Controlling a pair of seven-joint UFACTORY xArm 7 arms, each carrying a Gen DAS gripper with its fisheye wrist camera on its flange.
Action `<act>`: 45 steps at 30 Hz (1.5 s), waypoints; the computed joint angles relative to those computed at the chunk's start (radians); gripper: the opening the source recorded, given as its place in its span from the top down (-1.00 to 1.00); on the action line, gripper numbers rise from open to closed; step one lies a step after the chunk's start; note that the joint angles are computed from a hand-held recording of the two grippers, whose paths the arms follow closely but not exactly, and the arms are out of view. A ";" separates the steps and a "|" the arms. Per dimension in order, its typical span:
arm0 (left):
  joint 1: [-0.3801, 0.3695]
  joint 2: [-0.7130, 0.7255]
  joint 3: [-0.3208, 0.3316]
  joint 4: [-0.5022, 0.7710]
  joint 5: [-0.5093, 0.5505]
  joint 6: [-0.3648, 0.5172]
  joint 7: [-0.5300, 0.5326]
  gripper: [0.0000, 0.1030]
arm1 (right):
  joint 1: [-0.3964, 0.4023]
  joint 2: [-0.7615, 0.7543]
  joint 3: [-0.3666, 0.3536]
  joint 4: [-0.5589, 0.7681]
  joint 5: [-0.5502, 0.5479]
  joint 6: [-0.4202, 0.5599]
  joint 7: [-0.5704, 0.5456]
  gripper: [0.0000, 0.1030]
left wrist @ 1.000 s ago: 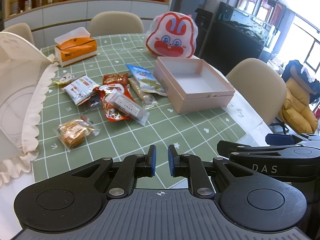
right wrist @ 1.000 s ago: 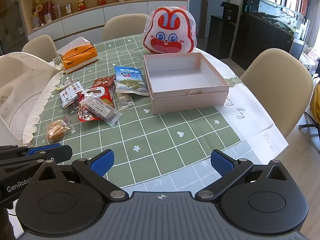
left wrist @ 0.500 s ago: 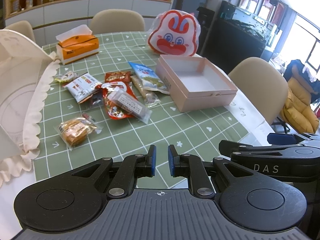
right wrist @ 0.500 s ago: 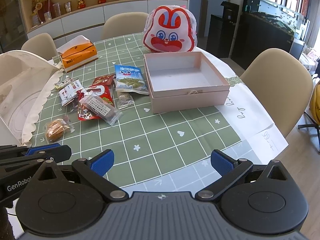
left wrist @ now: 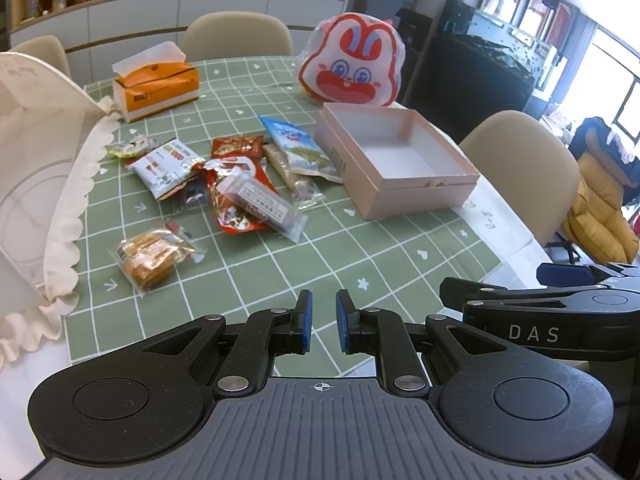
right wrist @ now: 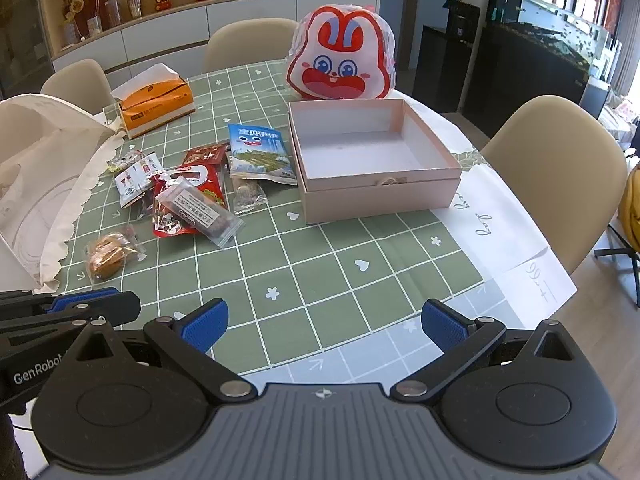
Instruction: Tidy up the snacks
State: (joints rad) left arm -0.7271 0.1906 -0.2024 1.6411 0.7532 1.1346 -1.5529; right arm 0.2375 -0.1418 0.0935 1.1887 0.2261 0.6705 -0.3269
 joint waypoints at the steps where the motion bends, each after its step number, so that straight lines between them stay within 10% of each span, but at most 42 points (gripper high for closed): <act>1: 0.002 -0.001 0.001 -0.002 -0.002 -0.003 0.000 0.67 | 0.000 0.002 0.001 0.002 -0.004 0.001 0.003 -1.00; 11: 0.055 -0.051 0.003 -0.102 -0.062 -0.117 -0.004 0.67 | 0.005 0.042 0.013 0.026 -0.035 -0.005 0.028 -1.00; 14: 0.127 -0.112 0.008 -0.238 -0.151 -0.318 0.007 0.67 | 0.021 0.058 -0.002 -0.001 0.115 -0.074 -0.075 -1.00; 17: 0.176 -0.148 0.004 -0.305 -0.233 -0.330 0.041 0.67 | 0.026 0.098 -0.002 -0.001 0.234 -0.098 -0.144 -1.00; 26: 0.360 -0.354 -0.012 -0.581 -0.029 -0.364 -0.064 0.67 | 0.038 0.177 0.049 -0.033 0.313 -0.127 -0.198 -0.99; 33: 0.444 -0.381 0.010 -0.676 -0.155 -0.578 0.137 0.67 | 0.022 0.192 0.052 -0.032 0.316 -0.054 -0.193 -1.00; 40: 0.405 -0.309 -0.031 -0.592 -0.261 -0.522 0.490 0.64 | 0.016 0.190 0.056 -0.038 0.329 -0.061 -0.238 -1.00; 45: 0.373 -0.283 -0.062 -0.519 -0.127 -0.370 0.489 0.55 | 0.015 0.188 0.056 -0.049 0.374 -0.083 -0.248 -1.00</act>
State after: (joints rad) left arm -0.3542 -0.0922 -0.2644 1.1226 0.6263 0.7649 -1.0642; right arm 0.2523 0.0463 0.1491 1.1398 0.5999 0.5874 -0.5748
